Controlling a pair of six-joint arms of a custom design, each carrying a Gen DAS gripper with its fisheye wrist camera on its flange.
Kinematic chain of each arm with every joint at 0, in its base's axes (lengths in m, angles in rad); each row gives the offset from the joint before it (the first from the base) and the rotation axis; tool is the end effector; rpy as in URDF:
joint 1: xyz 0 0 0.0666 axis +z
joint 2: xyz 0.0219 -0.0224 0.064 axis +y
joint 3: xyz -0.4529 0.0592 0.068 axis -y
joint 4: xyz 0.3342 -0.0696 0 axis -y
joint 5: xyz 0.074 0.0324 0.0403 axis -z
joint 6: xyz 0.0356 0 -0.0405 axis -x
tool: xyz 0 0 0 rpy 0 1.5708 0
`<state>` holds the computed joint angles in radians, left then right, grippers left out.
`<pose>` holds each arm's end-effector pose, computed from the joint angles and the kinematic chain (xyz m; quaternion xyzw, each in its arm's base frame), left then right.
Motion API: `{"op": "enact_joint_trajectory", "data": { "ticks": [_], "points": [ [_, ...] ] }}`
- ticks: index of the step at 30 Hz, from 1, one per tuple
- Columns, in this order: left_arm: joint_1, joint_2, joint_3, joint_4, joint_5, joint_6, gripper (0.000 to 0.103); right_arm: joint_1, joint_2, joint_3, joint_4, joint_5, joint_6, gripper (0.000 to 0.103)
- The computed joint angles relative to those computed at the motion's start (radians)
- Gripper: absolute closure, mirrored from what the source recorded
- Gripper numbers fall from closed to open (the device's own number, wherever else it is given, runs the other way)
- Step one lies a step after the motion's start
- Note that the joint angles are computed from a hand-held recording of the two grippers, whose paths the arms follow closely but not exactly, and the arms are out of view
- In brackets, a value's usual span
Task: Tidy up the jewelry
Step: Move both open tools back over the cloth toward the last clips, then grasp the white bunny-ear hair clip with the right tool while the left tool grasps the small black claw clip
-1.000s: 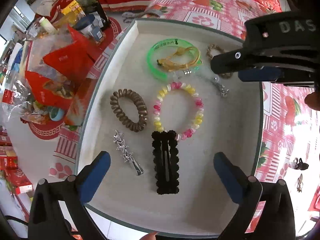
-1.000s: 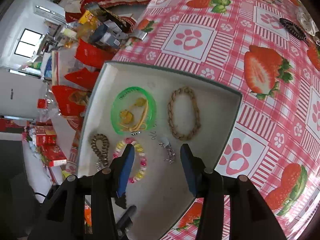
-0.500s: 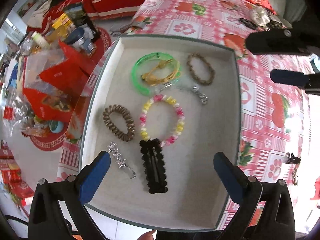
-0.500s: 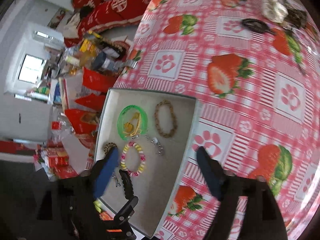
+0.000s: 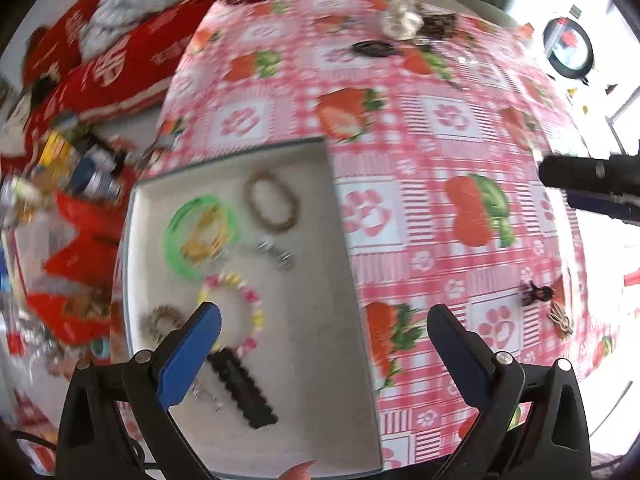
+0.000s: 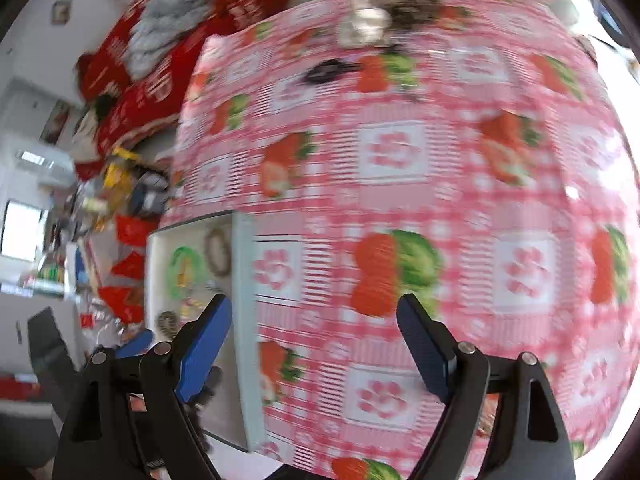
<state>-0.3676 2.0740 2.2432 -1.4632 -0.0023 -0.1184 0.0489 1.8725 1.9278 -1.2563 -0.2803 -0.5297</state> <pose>0.6149 -0.2371 0.4454 0.2382 0.9614 -0.0160 0.1370 0.5928 0.0385 0.4603 0.2068 0.9514 0.1835 0.1353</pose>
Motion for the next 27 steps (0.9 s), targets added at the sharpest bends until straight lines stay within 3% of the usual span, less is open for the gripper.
{"op": "enact_joint_trajectory", "data": {
  "ticks": [4,12,22,27],
  "points": [
    [-0.026,0.013,0.033,-0.022,0.024,0.003,0.0,-0.054,-0.072,-0.123,-0.017,0.057,-0.027,0.017],
    [-0.093,0.036,0.039,-0.04,0.037,0.015,0.0,-0.12,-0.181,-0.328,-0.034,0.137,0.01,0.017],
    [-0.164,0.072,0.059,-0.082,0.136,-0.026,0.0,-0.099,-0.269,-0.519,0.035,0.16,0.105,0.017],
    [-0.176,0.092,0.078,-0.111,0.177,-0.015,0.003,-0.076,-0.281,-0.573,0.09,0.184,0.127,0.043]
  ]
}}
